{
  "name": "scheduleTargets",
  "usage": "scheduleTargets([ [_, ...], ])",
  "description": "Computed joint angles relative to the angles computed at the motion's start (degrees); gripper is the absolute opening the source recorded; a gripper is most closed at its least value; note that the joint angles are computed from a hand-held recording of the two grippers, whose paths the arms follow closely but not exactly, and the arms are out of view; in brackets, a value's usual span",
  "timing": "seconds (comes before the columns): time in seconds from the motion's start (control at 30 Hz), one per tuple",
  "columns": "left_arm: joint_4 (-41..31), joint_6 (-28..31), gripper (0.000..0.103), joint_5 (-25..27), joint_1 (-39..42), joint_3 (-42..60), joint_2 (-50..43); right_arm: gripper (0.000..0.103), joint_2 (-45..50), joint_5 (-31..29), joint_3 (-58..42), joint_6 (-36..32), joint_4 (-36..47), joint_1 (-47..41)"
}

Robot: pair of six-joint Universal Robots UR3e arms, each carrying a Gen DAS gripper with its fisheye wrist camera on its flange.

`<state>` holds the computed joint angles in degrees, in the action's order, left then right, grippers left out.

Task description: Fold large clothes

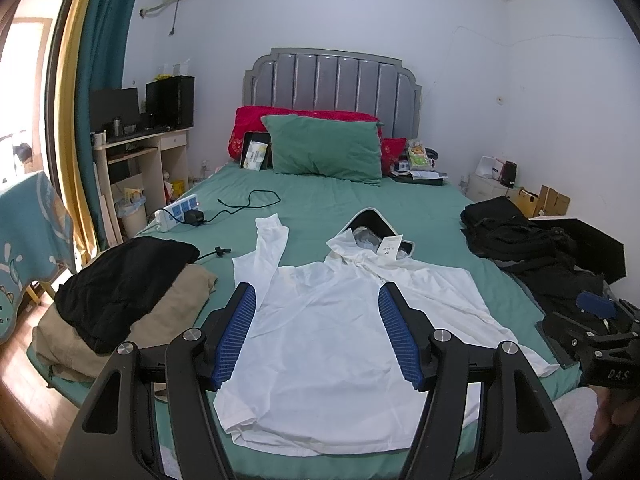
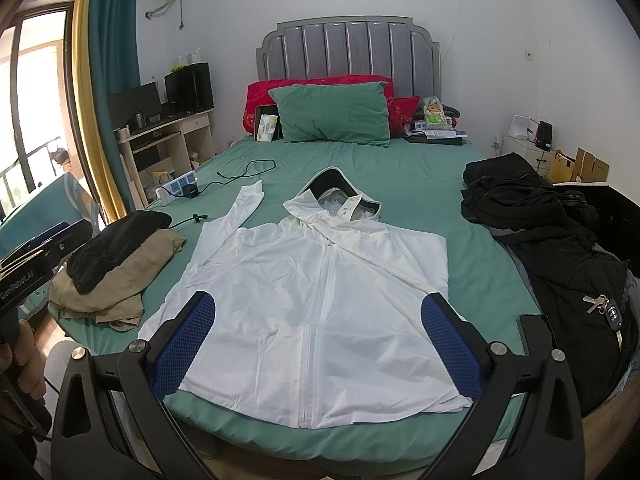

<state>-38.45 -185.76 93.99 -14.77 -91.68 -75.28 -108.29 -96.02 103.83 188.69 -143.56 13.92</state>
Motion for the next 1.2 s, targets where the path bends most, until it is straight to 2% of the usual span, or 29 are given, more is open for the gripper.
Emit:
scheduleTargets([
  [0.8, -1.0, -0.9, 0.067, 1.5, -1.3, 1.9, -0.8, 0.102, 0.2, 0.0, -0.4, 0.2, 0.1, 0.1],
  [1.03, -2.0, 0.2, 0.067, -4.5, 2.3, 1.3, -0.2, 0.102, -0.4, 1.1, 0.4, -0.7, 0.0, -1.2],
  [1.2, -3.8, 0.3, 0.067, -4.4, 3.4, 3.3, -3.3, 0.102, -1.0, 4.0, 0.4, -2.6, 1.1, -4.8],
])
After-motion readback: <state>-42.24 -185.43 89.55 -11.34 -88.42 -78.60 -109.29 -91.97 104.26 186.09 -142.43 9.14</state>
